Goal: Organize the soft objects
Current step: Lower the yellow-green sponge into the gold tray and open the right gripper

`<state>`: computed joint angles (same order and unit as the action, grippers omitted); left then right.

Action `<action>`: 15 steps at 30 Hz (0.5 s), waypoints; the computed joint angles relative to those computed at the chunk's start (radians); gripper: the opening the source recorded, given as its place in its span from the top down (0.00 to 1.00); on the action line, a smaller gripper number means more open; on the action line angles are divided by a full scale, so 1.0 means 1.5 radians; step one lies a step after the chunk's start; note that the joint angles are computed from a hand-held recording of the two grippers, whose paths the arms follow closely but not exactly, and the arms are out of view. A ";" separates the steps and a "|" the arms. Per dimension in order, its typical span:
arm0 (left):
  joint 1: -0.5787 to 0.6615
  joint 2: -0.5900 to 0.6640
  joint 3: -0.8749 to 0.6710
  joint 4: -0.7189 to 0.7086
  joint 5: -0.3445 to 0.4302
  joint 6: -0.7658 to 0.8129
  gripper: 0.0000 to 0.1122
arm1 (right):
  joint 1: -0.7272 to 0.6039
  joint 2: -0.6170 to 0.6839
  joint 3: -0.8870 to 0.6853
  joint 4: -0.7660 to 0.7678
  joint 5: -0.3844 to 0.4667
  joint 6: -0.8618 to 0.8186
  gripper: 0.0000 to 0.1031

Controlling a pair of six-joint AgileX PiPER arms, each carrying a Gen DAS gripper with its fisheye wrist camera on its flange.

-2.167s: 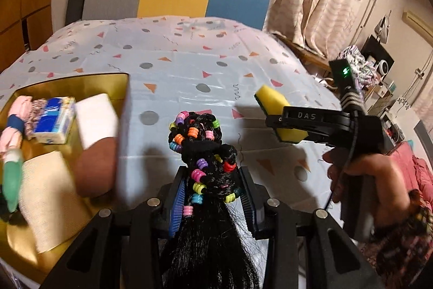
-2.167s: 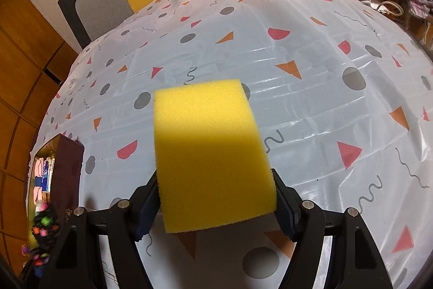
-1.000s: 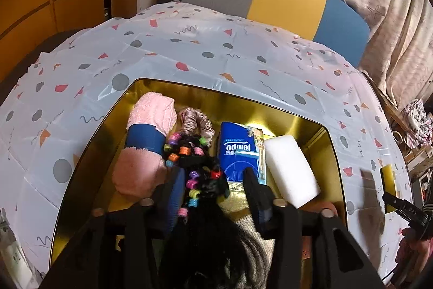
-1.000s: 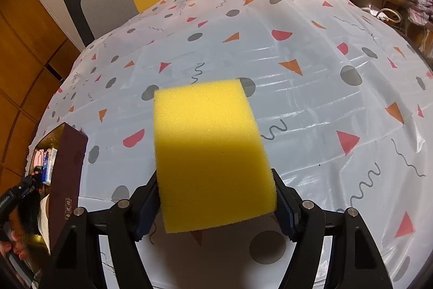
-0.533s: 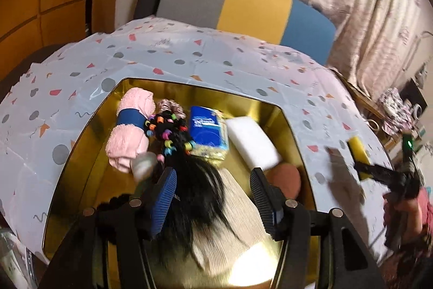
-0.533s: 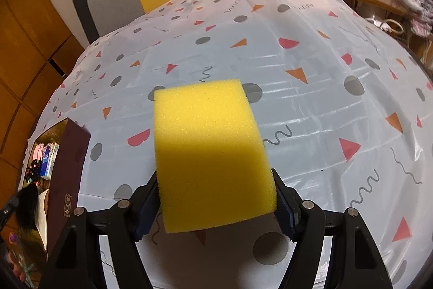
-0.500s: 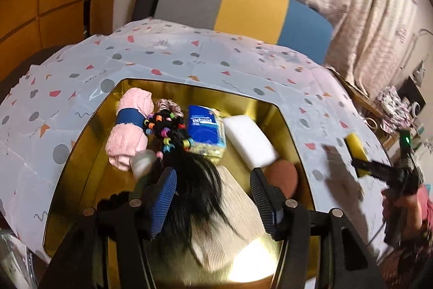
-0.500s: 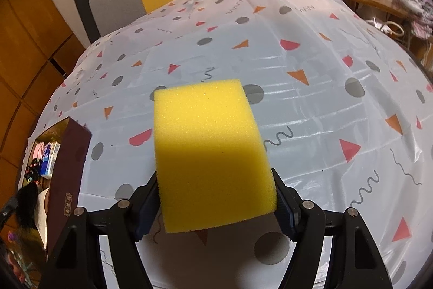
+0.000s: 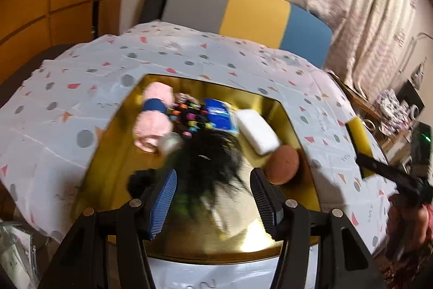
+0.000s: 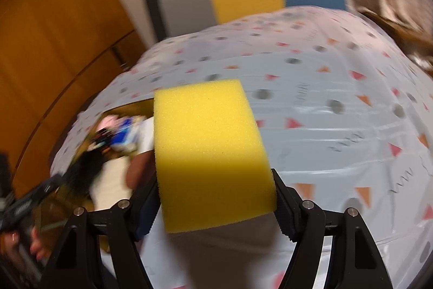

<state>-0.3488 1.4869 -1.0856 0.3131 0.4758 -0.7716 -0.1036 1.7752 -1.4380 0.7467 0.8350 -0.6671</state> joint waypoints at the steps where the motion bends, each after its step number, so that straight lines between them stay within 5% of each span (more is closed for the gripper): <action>1: 0.008 -0.007 0.007 0.006 -0.002 -0.013 0.49 | 0.014 -0.011 0.006 0.009 0.009 -0.014 0.29; 8: 0.037 -0.035 0.026 0.004 0.001 -0.030 0.49 | 0.120 -0.055 0.021 0.004 0.029 -0.047 0.29; 15: 0.031 -0.044 0.017 0.050 0.037 -0.077 0.49 | 0.253 -0.058 0.024 -0.156 -0.030 0.102 0.29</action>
<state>-0.3016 1.4214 -1.0606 0.3881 0.5308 -0.8872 0.2766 1.6888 -1.4018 0.5125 0.7894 -0.5142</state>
